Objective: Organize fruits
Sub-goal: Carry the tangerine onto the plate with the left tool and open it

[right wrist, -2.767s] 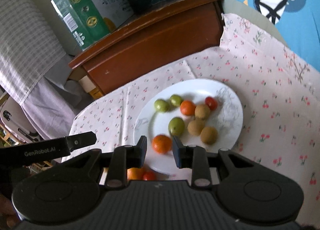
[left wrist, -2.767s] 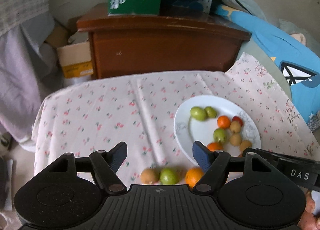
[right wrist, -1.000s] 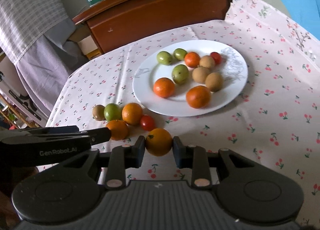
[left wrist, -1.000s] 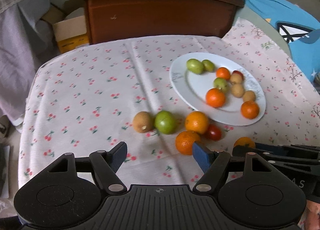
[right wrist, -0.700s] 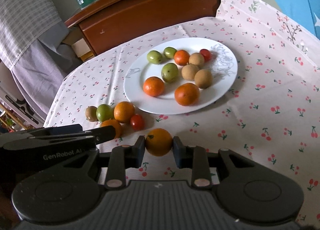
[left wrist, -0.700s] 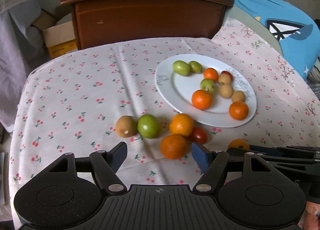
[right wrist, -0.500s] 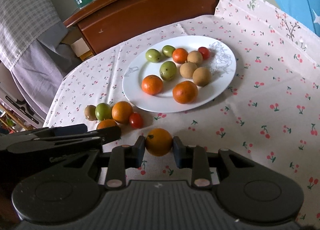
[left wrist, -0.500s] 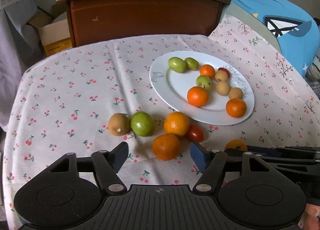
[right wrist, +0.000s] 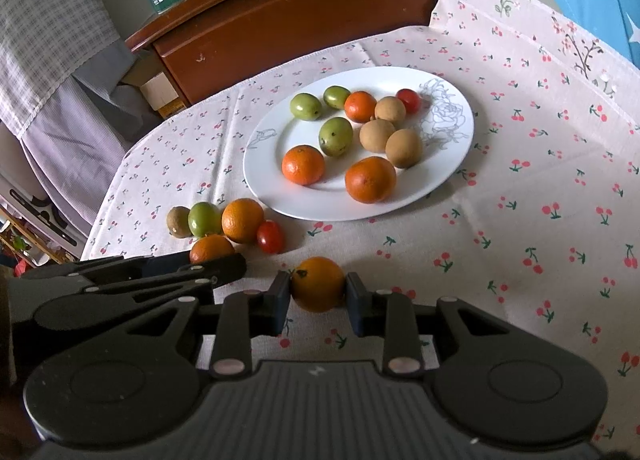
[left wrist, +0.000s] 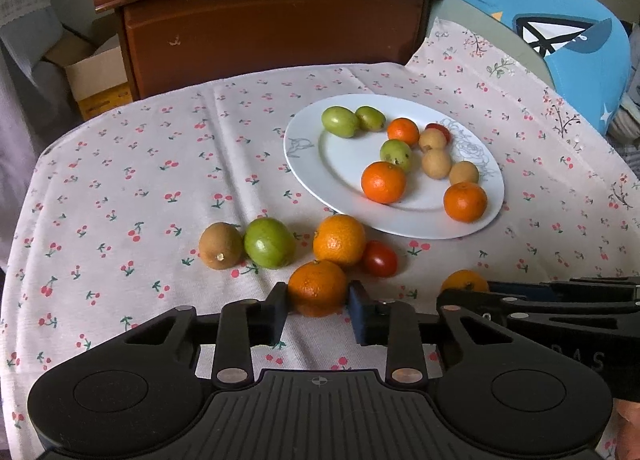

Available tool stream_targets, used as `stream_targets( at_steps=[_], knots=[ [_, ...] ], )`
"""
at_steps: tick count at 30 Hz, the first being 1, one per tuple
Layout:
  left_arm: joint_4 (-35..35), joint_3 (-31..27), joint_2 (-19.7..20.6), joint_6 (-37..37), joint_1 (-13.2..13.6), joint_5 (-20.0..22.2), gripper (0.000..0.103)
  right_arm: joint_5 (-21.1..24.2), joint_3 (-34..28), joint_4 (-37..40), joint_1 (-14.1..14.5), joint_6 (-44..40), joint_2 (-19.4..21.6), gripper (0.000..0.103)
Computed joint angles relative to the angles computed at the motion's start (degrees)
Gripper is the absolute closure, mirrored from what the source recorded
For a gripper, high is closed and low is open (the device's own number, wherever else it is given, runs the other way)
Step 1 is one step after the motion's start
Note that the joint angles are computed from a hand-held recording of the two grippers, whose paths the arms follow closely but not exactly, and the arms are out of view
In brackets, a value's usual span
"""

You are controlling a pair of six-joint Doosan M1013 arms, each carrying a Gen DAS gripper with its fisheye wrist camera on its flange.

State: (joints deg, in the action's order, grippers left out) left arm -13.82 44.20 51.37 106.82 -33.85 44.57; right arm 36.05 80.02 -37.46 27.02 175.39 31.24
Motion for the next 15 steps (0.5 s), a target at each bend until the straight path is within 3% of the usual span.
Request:
stream_targets(
  at_steps=[15],
  knots=[
    [0.9, 1.3, -1.2, -1.0, 0.2, -0.8, 0.074, -1.4, -0.1, -1.9, 0.2, 0.3, -0.2, 0.074]
  ],
)
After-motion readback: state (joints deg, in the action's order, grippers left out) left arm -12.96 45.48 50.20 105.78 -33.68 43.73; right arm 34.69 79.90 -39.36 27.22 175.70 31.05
